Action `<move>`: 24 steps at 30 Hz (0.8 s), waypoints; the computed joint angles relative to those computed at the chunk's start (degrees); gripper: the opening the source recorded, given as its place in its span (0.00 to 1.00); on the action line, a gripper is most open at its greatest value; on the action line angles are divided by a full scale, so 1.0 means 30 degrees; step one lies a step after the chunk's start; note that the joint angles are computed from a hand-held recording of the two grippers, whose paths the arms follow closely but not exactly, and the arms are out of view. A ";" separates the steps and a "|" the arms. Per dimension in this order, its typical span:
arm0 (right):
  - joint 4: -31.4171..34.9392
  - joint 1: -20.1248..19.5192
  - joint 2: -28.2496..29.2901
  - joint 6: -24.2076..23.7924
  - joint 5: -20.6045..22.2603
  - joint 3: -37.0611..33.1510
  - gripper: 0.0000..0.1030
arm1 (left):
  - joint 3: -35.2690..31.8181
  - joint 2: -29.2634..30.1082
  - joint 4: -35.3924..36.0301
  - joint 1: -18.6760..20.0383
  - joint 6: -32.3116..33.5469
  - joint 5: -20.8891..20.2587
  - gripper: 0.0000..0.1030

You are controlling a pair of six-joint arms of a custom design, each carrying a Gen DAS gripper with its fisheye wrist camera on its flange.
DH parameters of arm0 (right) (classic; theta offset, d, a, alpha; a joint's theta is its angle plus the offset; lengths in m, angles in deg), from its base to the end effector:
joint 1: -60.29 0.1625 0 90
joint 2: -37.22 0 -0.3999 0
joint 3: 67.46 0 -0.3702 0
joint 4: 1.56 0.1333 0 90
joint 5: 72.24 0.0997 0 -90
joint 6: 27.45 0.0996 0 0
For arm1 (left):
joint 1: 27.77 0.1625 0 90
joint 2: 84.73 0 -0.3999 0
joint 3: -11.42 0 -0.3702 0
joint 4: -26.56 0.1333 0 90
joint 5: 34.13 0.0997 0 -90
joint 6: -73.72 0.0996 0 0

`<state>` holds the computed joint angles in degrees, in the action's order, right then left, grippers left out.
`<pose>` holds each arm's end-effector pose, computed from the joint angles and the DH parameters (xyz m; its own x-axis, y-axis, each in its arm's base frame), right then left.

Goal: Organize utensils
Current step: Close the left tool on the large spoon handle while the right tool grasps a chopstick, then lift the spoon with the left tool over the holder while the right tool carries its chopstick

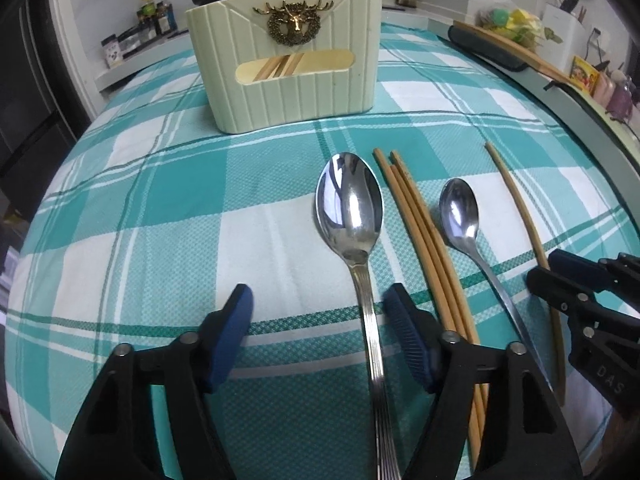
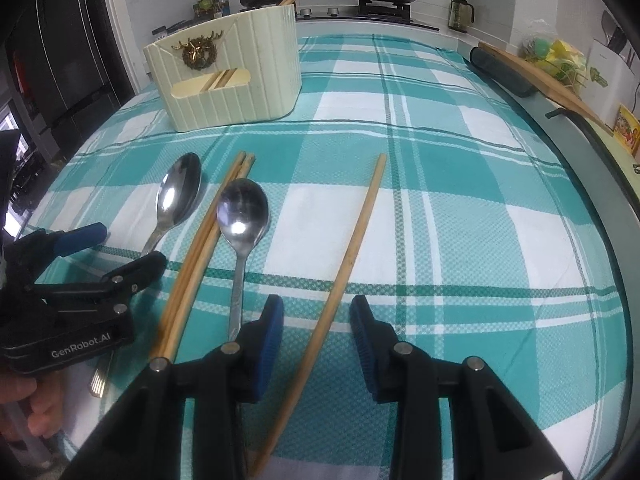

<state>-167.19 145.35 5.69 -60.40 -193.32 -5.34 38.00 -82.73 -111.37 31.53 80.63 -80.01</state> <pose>0.0135 -0.7945 0.1935 -0.7227 -0.0156 0.6910 -0.3959 0.8288 -0.3954 -0.2559 -0.8279 -0.0630 -0.6717 0.2646 -0.6919 0.5666 0.7852 -0.2499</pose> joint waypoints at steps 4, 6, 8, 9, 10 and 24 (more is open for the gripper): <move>-0.0360 0.0012 0.0057 0.0223 -0.0536 -0.0054 0.11 | 0.1058 -0.0365 -0.1206 -0.0129 0.0789 0.0007 0.21; -0.0553 -0.0052 -0.0057 0.0523 -0.0588 0.0088 0.10 | 0.1497 -0.0497 -0.1585 -0.0195 0.0921 0.0341 0.07; -0.0893 -0.0080 -0.0185 0.0551 -0.0734 0.0361 0.09 | 0.2185 -0.0877 -0.2008 -0.0137 0.0803 0.0274 0.07; -0.1075 -0.0090 -0.0243 0.0495 -0.0812 0.0501 0.09 | 0.2516 -0.1099 -0.2084 -0.0101 0.0612 0.0300 0.07; -0.1259 -0.0099 -0.0314 0.0503 -0.0940 0.0660 0.09 | 0.2849 -0.1332 -0.2139 -0.0055 0.0436 0.0379 0.06; -0.2965 -0.0618 -0.2224 0.0792 -0.1980 0.3478 0.09 | 0.7851 -0.5410 -0.2813 0.1197 -0.1777 -0.0304 0.14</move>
<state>-176.08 143.50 -0.98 -58.03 -199.26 5.10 61.55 -98.96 -119.81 35.12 75.30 -80.92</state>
